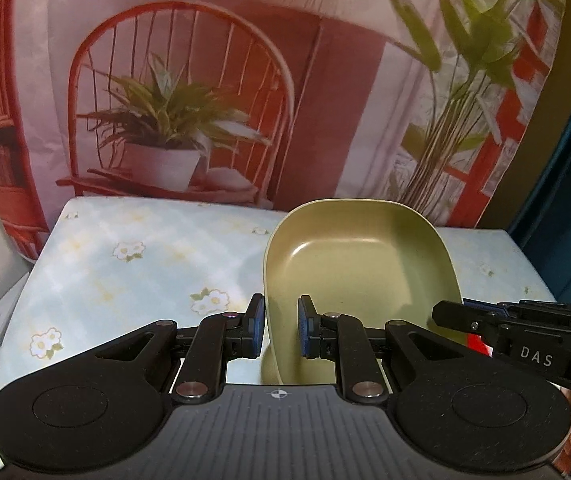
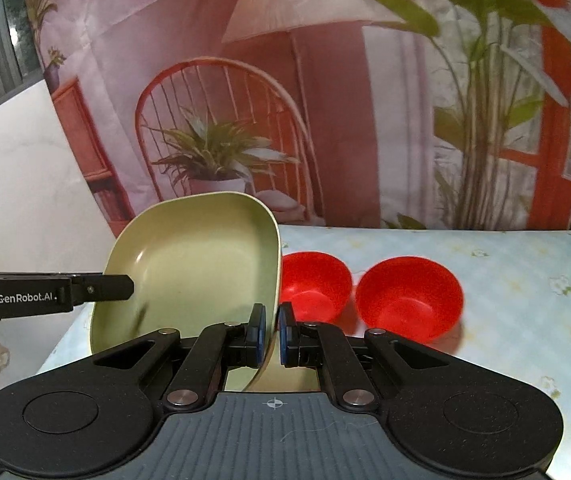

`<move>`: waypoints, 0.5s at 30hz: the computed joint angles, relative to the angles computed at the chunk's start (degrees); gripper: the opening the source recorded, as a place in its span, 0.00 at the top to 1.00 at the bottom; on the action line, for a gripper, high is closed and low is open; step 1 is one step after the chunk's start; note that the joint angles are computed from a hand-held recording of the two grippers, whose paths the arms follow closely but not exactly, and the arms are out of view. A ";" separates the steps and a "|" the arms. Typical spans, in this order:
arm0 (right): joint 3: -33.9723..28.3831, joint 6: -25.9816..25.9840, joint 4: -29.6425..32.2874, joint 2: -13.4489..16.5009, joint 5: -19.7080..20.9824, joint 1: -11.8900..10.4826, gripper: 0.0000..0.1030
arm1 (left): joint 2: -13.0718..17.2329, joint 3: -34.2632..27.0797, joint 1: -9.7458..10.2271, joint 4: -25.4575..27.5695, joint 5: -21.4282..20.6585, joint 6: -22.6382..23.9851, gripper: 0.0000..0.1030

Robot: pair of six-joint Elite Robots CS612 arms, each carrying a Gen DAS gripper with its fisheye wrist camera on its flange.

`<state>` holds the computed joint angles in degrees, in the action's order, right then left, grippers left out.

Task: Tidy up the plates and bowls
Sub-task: 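Carry the large green plate over the smaller green plate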

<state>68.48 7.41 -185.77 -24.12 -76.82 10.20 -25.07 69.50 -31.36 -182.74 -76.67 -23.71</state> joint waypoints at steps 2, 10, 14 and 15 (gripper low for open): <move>-1.21 0.51 1.72 0.73 0.51 0.02 0.93 | 0.48 -0.69 0.41 1.33 -1.09 -0.13 0.82; -0.81 2.73 5.99 2.06 1.63 -0.23 0.93 | 2.10 -2.32 0.77 5.88 -3.96 1.42 0.82; -0.19 3.29 6.91 2.16 1.86 -0.51 0.93 | 2.47 -2.52 0.63 7.47 -4.47 1.16 0.82; -0.08 3.21 7.06 2.15 1.86 -0.54 0.93 | 2.55 -2.64 0.62 7.94 -4.60 0.94 0.82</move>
